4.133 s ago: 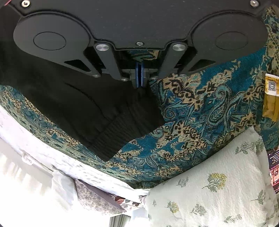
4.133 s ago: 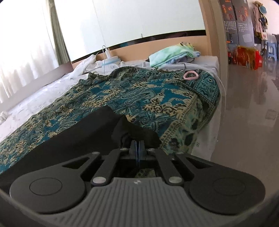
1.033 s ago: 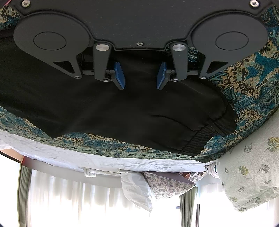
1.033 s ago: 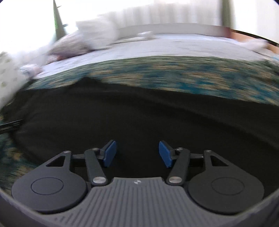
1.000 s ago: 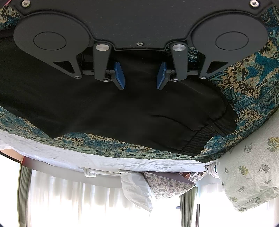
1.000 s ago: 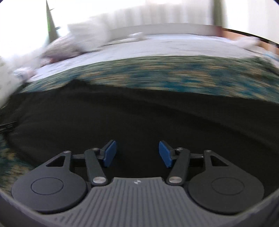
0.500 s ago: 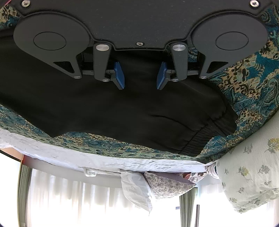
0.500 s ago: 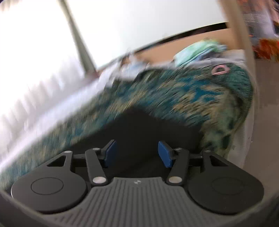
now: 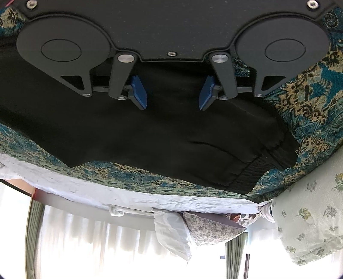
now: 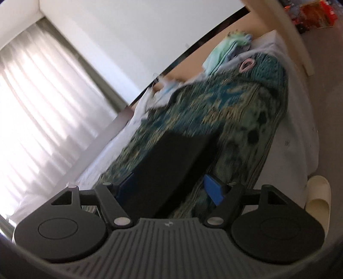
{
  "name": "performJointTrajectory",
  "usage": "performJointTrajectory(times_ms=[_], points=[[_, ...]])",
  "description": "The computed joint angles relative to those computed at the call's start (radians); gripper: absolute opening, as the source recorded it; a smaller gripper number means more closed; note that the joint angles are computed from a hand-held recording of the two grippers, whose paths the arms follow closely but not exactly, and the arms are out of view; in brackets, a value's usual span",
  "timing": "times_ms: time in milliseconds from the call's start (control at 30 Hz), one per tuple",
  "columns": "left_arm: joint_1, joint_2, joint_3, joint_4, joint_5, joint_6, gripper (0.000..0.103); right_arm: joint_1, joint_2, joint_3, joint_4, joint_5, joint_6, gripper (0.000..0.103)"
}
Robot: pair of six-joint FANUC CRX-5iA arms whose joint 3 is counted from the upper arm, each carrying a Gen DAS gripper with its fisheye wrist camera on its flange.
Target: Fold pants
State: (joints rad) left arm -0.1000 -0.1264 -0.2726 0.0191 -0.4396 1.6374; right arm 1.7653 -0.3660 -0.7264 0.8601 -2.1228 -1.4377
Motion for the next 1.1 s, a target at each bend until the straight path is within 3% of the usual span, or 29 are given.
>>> performJointTrajectory(times_ms=[333, 433, 533, 600, 667, 800, 933, 1100], points=[[-0.01, 0.007, 0.014, -0.033, -0.008, 0.026, 0.053, -0.07, -0.048, -0.037, 0.064, 0.103, 0.031, 0.08], [-0.009, 0.006, 0.011, -0.027, -0.006, 0.021, 0.053, -0.119, -0.086, -0.055, 0.062, 0.119, 0.019, 0.068], [-0.011, 0.008, 0.015, -0.031, -0.007, 0.026, 0.053, -0.17, -0.101, -0.038, 0.024, 0.126, 0.058, 0.048], [-0.01, 0.008, 0.015, -0.029, -0.008, 0.024, 0.053, -0.187, -0.104, -0.019, -0.02, 0.12, 0.071, 0.021], [-0.009, 0.007, 0.014, -0.027, -0.007, 0.022, 0.053, -0.159, -0.109, -0.036, -0.025, 0.089, -0.019, 0.016], [-0.007, 0.007, 0.012, -0.019, -0.007, 0.013, 0.053, -0.23, -0.015, 0.032, -0.08, 0.027, 0.075, 0.021], [-0.005, 0.004, 0.003, 0.001, 0.004, -0.001, 0.053, -0.209, -0.05, 0.002, -0.081, 0.029, -0.004, 0.024], [-0.005, 0.002, 0.004, -0.001, 0.0, 0.003, 0.053, -0.233, -0.029, 0.018, -0.089, 0.034, 0.048, 0.023]])
